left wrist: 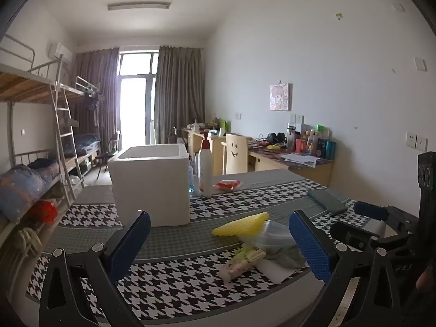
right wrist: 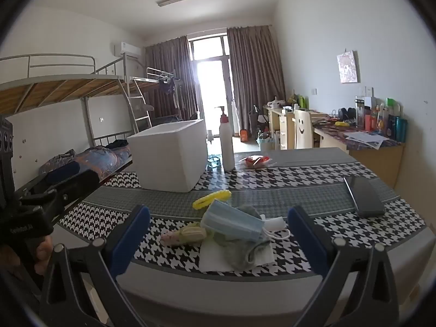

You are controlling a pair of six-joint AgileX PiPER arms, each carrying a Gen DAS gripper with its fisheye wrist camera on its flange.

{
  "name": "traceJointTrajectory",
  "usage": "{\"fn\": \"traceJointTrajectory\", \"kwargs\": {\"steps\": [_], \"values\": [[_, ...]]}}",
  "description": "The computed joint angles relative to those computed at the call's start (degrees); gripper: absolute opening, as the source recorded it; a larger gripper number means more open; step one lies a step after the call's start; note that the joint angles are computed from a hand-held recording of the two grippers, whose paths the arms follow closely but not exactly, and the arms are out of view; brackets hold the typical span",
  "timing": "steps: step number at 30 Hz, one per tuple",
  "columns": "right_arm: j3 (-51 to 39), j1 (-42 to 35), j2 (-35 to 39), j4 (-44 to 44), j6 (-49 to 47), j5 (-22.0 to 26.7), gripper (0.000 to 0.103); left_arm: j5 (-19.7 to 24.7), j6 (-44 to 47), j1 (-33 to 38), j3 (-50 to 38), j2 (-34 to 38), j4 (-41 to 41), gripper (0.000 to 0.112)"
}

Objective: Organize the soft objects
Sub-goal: 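Move both tools toward the pile of soft items on the table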

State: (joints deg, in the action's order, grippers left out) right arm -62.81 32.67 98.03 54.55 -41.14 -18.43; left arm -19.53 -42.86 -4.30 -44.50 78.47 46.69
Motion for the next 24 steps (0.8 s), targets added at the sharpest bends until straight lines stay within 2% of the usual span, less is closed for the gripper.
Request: {"fn": "traceJointTrajectory", "kwargs": {"steps": [5,8,14,18,24], "values": [[-0.29,-0.06,-0.01,1.06,-1.44,0.16,0.102,2.81,6.28,-1.58,-0.19,-0.10,-8.10,0.102],[-0.34,-0.09,-0.07,1.02,-1.38,0.15,0.102,2.44,3.15,-0.32,-1.04,0.80,-5.87,0.102],[-0.76,0.04,0.25,1.76,-2.06,-0.05,0.102,1.53,8.22,-0.54,-0.35,1.14,-10.48,0.102],[-0.03,0.04,-0.30,0.98,-1.76,-1.02,0.102,1.89,3.88,-0.24,-0.52,0.96,-6.09,0.102],[-0.18,0.35,-0.26,2.06,-3.44,-1.76,0.102,2.27,7.47,-0.77,-0.04,0.51,-9.61,0.102]]}}
